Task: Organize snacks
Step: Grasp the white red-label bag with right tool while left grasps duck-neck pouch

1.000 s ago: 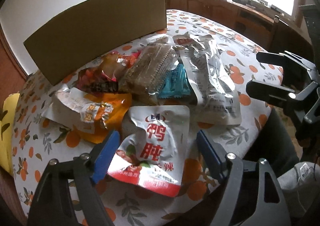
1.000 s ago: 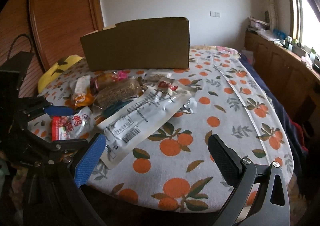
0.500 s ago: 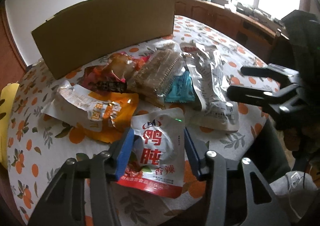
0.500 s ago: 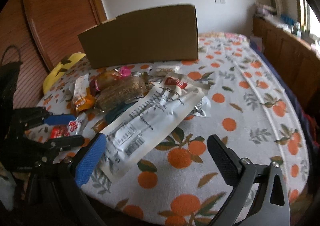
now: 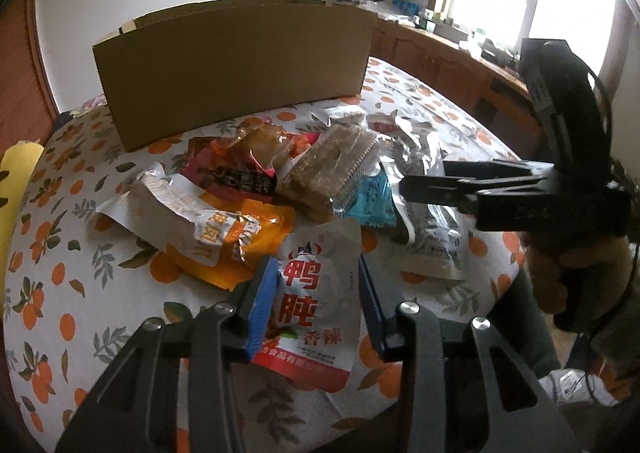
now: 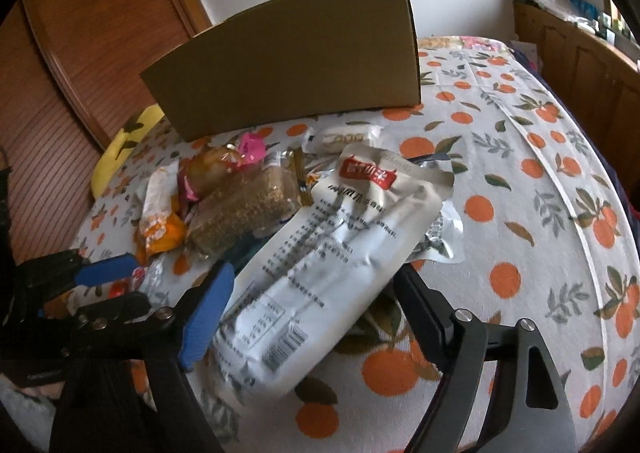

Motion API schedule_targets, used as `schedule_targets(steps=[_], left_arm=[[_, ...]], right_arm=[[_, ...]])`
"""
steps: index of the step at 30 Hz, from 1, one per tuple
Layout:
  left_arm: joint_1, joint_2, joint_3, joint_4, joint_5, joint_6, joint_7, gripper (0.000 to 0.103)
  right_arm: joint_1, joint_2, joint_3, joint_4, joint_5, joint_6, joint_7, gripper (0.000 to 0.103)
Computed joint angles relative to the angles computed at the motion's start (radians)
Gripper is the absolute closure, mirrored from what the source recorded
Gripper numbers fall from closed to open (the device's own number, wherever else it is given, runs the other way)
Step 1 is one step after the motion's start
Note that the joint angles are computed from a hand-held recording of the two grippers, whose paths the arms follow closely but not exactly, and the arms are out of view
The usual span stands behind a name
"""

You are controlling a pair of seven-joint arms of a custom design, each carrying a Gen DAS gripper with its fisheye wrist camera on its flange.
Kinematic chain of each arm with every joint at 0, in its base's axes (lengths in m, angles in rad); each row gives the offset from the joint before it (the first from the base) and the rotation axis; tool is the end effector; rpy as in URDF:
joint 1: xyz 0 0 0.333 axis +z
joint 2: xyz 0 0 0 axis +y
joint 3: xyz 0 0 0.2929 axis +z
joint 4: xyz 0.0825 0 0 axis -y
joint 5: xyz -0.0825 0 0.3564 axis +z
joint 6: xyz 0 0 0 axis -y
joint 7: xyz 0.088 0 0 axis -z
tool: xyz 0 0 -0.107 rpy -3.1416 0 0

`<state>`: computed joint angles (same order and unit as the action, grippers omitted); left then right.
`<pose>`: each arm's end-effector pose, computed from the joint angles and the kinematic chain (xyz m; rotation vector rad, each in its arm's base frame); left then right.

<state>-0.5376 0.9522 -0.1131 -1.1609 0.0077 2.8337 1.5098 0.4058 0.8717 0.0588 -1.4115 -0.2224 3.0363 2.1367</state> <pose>0.6331 -0.4402 0.3025 -1.3780 2.3604 -0.9822 0.6573 0.3342 0.2700 -1.7664 1.6438 -0.3411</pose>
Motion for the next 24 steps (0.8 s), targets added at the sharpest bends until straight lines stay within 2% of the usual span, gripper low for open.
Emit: schedule_targets(steps=[3, 5, 7, 8, 10, 13, 16, 20, 24], left_arm=[[0.007, 0.001, -0.019, -0.004, -0.016, 0.028, -0.001, 0.067], [0.004, 0.001, -0.019, -0.006, -0.022, 0.042, -0.001, 0.073], [-0.005, 0.002, -0.012, -0.002, -0.018, 0.038, 0.001, 0.075], [-0.013, 0.005, -0.002, 0.007, -0.012, 0.029, -0.001, 0.076], [-0.023, 0.008, 0.008, 0.017, -0.001, 0.019, -0.003, 0.078], [-0.018, -0.001, 0.002, 0.004, 0.002, 0.019, 0.003, 0.084], [0.01, -0.012, -0.034, -0.013, -0.015, 0.023, 0.036, 0.089], [0.018, -0.031, -0.029, -0.029, -0.024, 0.013, 0.043, 0.091], [0.04, -0.037, -0.048, -0.03, -0.04, -0.008, 0.07, 0.091]], right_arm=[[0.052, 0.027, -0.066, 0.061, -0.018, -0.055, 0.035, 0.024], [0.07, 0.037, -0.092, 0.081, -0.039, -0.072, 0.049, 0.026], [0.076, 0.031, -0.102, 0.072, -0.054, -0.076, 0.062, 0.035], [0.07, 0.025, -0.096, 0.063, -0.056, -0.067, 0.064, 0.036], [0.037, 0.011, -0.057, 0.04, -0.047, -0.059, 0.048, 0.048], [0.007, -0.01, -0.026, 0.007, -0.035, -0.042, 0.031, 0.059], [-0.028, -0.028, 0.016, -0.021, -0.018, -0.033, -0.003, 0.062], [-0.035, -0.057, 0.024, -0.063, -0.008, -0.01, -0.025, 0.063], [-0.044, -0.086, 0.034, -0.104, -0.001, 0.019, -0.04, 0.063]])
